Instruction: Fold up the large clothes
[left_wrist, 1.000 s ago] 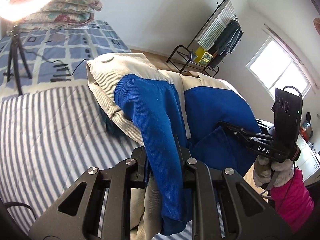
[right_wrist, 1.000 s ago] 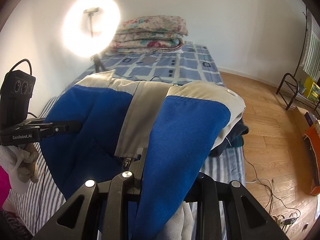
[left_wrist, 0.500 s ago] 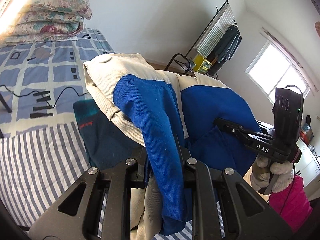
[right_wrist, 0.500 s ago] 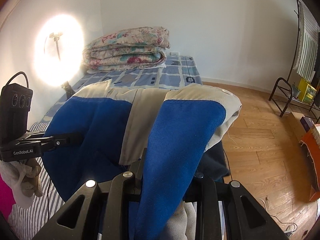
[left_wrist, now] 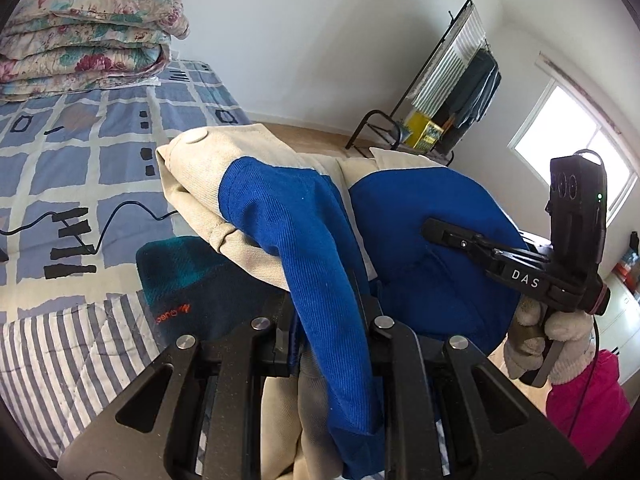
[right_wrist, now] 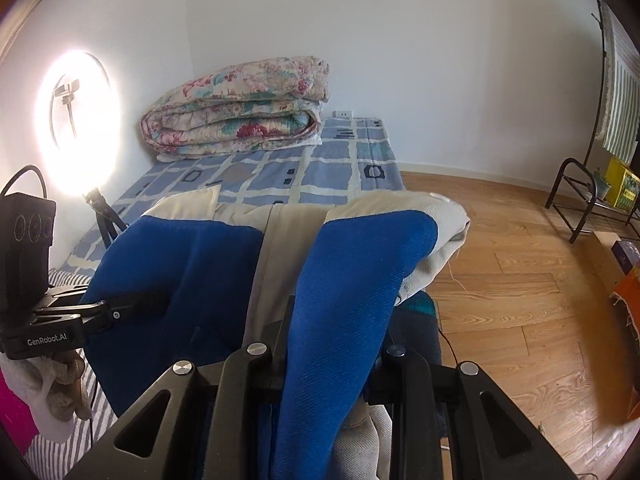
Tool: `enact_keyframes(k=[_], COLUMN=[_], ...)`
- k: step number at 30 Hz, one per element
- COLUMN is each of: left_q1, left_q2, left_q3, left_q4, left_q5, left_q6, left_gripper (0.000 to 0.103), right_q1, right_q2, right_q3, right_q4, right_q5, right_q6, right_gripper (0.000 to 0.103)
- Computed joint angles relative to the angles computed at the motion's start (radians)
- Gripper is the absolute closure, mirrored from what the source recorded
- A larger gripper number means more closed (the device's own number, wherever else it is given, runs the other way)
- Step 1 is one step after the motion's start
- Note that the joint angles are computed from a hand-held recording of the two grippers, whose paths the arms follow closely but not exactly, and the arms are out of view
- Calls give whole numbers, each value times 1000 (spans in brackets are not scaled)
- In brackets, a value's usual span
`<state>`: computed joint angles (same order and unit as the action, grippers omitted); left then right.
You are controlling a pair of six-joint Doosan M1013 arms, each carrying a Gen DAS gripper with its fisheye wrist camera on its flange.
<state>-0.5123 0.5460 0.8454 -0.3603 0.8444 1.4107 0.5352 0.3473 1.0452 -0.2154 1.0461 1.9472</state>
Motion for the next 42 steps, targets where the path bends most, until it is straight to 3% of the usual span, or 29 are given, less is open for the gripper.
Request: enact_keyframes(k=[11, 19, 24, 27, 31, 34, 42], left_q1=[7, 12, 12, 11, 13, 11, -5], left_q2=[8, 6, -1, -8, -20, -31, -60], left_q3=[26, 41, 60, 75, 96, 112, 142], left_q4=[69, 74, 90, 129, 156, 171, 244], left_q5=[5, 20, 17, 22, 24, 23, 26], left_q6=[5, 39, 29, -8, -37, -54, -103], left_gripper=[88, 87, 77, 64, 56, 56, 56], right_q1=[-49, -77, -85, -83, -80, -71, -48], right_q2=[-9, -22, -27, -28, -35, -39, -60], right_q3=[61, 112, 136, 146, 160, 164, 171], right_q4=[38, 62, 64, 41, 23, -11, -79], right_q5=[-22, -15, -14, -3, 9, 24, 60], right_q6=[-5, 23, 60, 84, 103, 136, 183], right_gripper=[80, 75, 61, 49, 45, 38, 37])
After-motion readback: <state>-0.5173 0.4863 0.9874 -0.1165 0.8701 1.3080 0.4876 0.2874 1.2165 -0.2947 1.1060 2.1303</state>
